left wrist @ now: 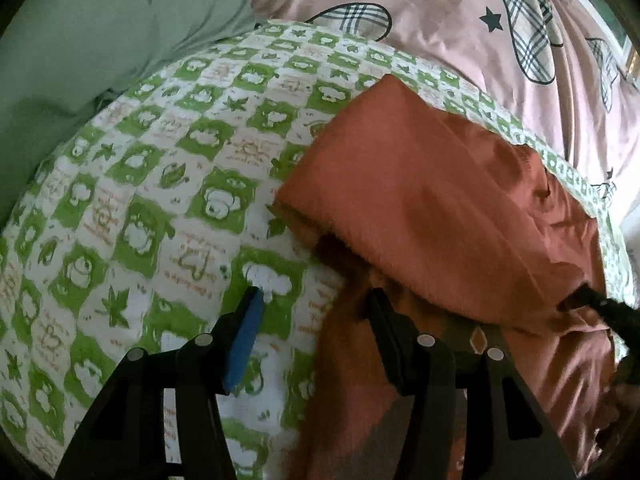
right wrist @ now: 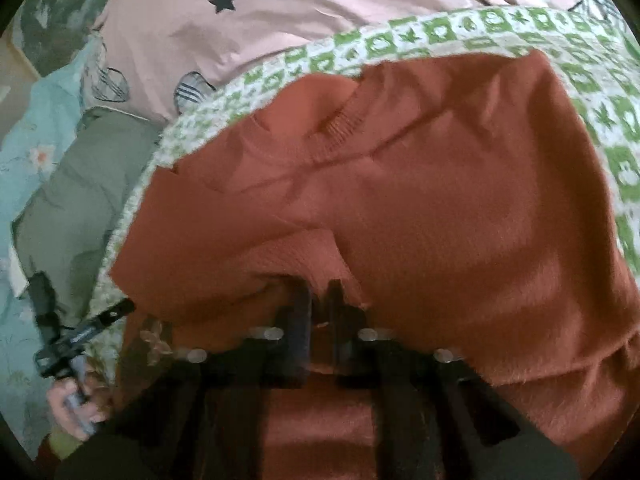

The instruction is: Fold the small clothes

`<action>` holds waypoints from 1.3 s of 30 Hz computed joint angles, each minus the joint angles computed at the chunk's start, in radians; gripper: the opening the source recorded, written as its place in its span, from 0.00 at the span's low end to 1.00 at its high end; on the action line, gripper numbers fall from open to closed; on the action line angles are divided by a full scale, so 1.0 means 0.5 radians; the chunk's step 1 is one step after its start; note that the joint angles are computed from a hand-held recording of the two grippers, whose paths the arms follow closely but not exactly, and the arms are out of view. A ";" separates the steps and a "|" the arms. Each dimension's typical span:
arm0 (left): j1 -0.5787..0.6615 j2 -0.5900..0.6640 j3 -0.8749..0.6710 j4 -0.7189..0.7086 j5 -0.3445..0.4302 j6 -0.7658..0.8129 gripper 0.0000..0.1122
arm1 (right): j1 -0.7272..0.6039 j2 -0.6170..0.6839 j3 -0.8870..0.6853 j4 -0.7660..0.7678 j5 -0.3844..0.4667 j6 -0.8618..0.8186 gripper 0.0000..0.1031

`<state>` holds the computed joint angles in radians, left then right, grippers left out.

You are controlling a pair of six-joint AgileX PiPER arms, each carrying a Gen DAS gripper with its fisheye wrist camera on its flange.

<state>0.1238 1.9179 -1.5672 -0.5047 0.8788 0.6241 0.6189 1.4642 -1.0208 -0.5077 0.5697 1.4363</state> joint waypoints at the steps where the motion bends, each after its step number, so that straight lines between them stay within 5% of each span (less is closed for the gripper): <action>1: -0.004 0.007 -0.011 0.007 -0.012 0.004 0.49 | 0.022 -0.045 0.003 -0.049 0.030 0.032 0.08; 7: -0.122 0.079 -0.160 0.072 -0.042 -0.141 0.49 | 0.173 -0.456 -0.040 -0.349 0.577 0.181 0.08; 9: -0.174 0.101 -0.186 0.134 -0.080 -0.216 0.49 | 0.023 -0.590 0.027 -0.251 0.586 0.133 0.11; 13: -0.233 0.109 -0.171 0.294 -0.156 -0.384 0.48 | -0.259 -0.704 0.188 -0.014 0.611 0.104 0.57; 18: -0.124 0.165 -0.216 0.117 -0.092 -0.380 0.48 | -0.061 -0.877 0.443 -0.236 0.530 0.480 0.57; 29: -0.084 0.150 -0.165 0.029 -0.123 -0.407 0.49 | -0.098 -0.646 0.562 -0.206 0.173 0.480 0.56; 31: -0.084 0.144 -0.157 0.036 -0.124 -0.402 0.49 | -0.136 -0.613 0.552 -0.192 0.126 0.425 0.10; 32: -0.085 0.143 -0.159 0.037 -0.121 -0.400 0.49 | -0.131 -0.634 0.540 -0.208 0.123 0.418 0.10; 36: -0.092 0.138 -0.144 0.042 -0.136 -0.383 0.50 | 0.215 -0.714 0.403 -0.644 0.565 0.738 0.09; 39: -0.133 0.122 -0.124 0.124 -0.178 -0.420 0.51 | 0.107 -0.635 0.317 -0.421 0.694 0.513 0.14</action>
<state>0.0572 1.9789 -1.6293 -0.4429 0.7897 0.4142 0.6726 1.1468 -0.8623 -0.7182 0.9169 1.6927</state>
